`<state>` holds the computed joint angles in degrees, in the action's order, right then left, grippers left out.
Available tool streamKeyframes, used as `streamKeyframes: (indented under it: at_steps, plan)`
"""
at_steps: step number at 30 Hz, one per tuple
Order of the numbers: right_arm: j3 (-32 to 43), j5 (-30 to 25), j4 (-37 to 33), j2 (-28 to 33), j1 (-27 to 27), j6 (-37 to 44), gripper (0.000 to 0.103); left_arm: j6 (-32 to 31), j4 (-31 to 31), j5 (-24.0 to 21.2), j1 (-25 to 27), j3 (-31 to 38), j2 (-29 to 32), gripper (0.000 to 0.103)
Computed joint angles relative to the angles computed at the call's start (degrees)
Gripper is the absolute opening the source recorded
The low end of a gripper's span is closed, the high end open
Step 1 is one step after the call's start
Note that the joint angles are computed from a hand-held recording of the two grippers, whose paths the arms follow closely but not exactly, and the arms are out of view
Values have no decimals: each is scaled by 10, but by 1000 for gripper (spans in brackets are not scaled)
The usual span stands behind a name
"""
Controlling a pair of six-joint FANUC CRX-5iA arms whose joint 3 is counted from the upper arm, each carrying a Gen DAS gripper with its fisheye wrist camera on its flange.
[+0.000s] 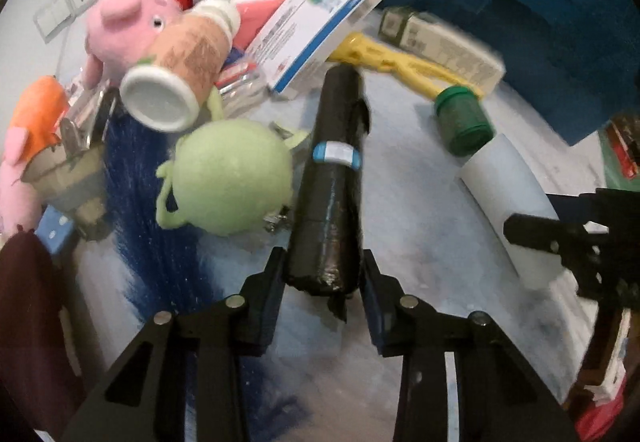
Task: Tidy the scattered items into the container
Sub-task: 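Grasp the black cylinder with left tool while right grasps white roll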
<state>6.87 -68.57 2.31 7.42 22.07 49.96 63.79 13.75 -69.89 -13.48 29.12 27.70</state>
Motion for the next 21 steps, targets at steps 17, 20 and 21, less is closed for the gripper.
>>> streamKeyframes:
  at_steps: [17, 20, 21]
  plan:
    - [-20, 18, -23, -9, -42, 14, 46, 36, -51, -25, -42, 135, 101, 50]
    - [-24, 24, -17, -7, -39, 13, 46, 37, -36, -19, -34, 113, 91, 36]
    - [-22, 22, -16, -6, -38, 13, 45, 37, -34, -18, -32, 107, 87, 36]
